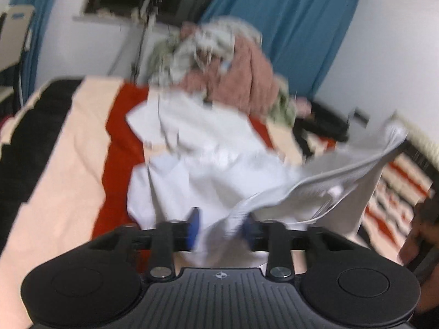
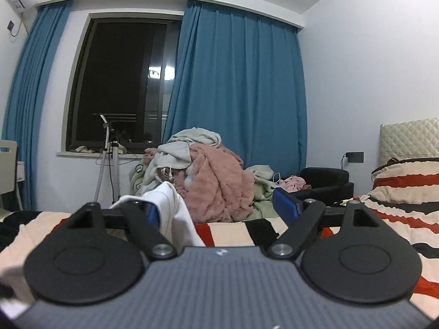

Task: Fold clothes

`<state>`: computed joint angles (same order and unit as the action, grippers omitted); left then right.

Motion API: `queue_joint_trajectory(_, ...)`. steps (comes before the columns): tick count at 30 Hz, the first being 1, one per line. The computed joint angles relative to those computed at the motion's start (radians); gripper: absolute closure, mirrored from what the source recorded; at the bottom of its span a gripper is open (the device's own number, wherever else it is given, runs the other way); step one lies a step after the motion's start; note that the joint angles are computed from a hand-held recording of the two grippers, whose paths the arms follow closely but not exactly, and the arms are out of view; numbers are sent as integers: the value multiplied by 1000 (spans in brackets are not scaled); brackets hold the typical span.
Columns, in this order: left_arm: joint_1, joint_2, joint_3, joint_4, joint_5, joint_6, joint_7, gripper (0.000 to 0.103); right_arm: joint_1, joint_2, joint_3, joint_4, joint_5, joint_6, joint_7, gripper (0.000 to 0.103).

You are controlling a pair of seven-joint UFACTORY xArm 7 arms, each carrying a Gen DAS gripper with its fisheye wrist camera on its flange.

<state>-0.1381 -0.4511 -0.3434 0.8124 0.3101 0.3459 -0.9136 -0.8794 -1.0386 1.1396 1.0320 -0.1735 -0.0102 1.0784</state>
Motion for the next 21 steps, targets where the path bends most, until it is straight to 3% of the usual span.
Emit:
queue_joint_trajectory(1, -14, 18, 8, 8, -8, 12, 21, 59, 2, 8, 1, 3, -2, -1, -4, 22)
queue_joint_trajectory(3, -22, 47, 6, 21, -2, 20, 37, 48, 6, 25, 3, 8, -5, -2, -13, 22)
queue_joint_trajectory(6, -8, 77, -21, 45, 50, 7, 20, 46, 14, 33, 4, 13, -9, -2, -23, 22)
queue_joint_trajectory(9, 61, 92, -93, 70, 173, -10, -83, 45, 18, 38, 3, 9, -9, -21, -29, 22)
queue_joint_trajectory(13, 167, 74, -206, 104, 368, 149, -316, 42, -1, 24, 5, 15, -3, 0, -26, 22)
queue_joint_trajectory(15, 167, 56, -204, 100, 399, 225, -363, 24, -10, 32, 10, 19, 0, 26, -24, 22)
queue_joint_trajectory(18, 162, -19, -189, 60, 466, 269, -445, 15, -5, 158, 51, 41, 3, 90, -40, 21)
queue_joint_trajectory(21, 124, -49, -161, 48, 462, 295, -476, 14, -23, 259, 117, 85, -17, 167, -80, 22)
